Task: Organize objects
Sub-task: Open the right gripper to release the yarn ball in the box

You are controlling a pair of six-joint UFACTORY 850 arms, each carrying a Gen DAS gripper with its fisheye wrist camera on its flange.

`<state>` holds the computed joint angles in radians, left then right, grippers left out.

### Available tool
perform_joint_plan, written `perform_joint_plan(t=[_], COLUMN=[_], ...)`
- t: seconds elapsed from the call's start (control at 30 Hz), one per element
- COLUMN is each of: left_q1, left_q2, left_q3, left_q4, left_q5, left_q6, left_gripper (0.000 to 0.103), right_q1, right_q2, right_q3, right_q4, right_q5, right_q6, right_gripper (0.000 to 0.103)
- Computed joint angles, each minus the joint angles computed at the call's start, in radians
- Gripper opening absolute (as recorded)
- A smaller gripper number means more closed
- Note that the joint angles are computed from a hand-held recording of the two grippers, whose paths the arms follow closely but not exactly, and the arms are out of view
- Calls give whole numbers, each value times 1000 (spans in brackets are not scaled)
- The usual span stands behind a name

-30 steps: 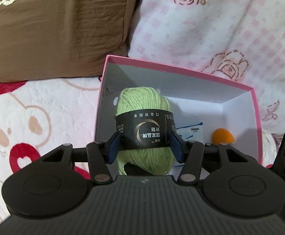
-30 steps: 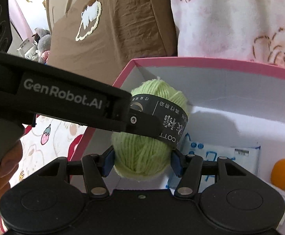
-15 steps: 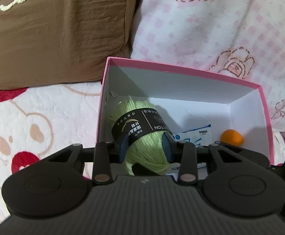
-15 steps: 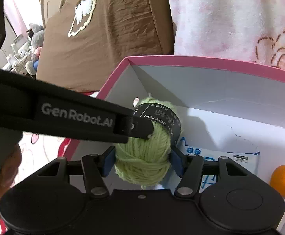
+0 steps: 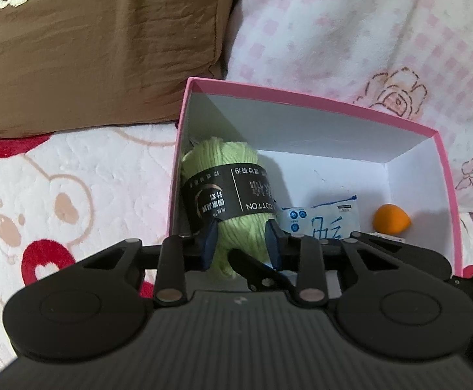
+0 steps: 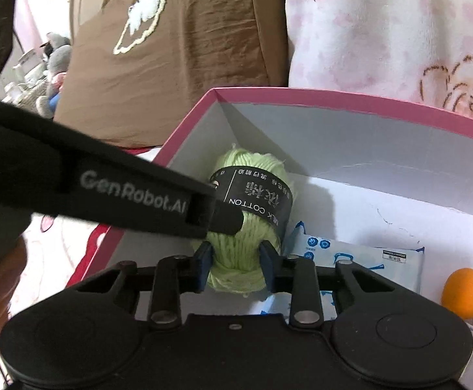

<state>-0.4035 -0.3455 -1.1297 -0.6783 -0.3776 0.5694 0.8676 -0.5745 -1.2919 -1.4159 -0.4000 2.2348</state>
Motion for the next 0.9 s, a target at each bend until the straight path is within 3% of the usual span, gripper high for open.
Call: perform_joint_plan(t=[0.1, 0.2, 0.43, 0.67, 0.8, 0.9], left_q1=[-7, -6, 31, 47, 57, 57], left_q2=[10, 22, 92, 222, 296, 355], left_q3=[16, 30, 95, 177, 210, 232], left_q4=[11, 7, -176, -192, -145, -125], left_q5=[31, 49, 5, -33, -57, -82], left_q6=[-17, -23, 118, 143, 105, 115], left_gripper=[30, 30, 34, 43, 48, 61], right_q1=[5, -6, 30, 87, 134, 175], right_q2=[-12, 5, 112, 217, 263, 289], right_q3=[-19, 8, 111, 148, 144, 135], right_q4=[6, -38, -3, 183, 275, 308], right_q5=[-13, 50, 23, -51, -150, -233], right_q6=[15, 70, 13, -206, -317, -358], right_gripper=[36, 40, 42, 48, 51, 54])
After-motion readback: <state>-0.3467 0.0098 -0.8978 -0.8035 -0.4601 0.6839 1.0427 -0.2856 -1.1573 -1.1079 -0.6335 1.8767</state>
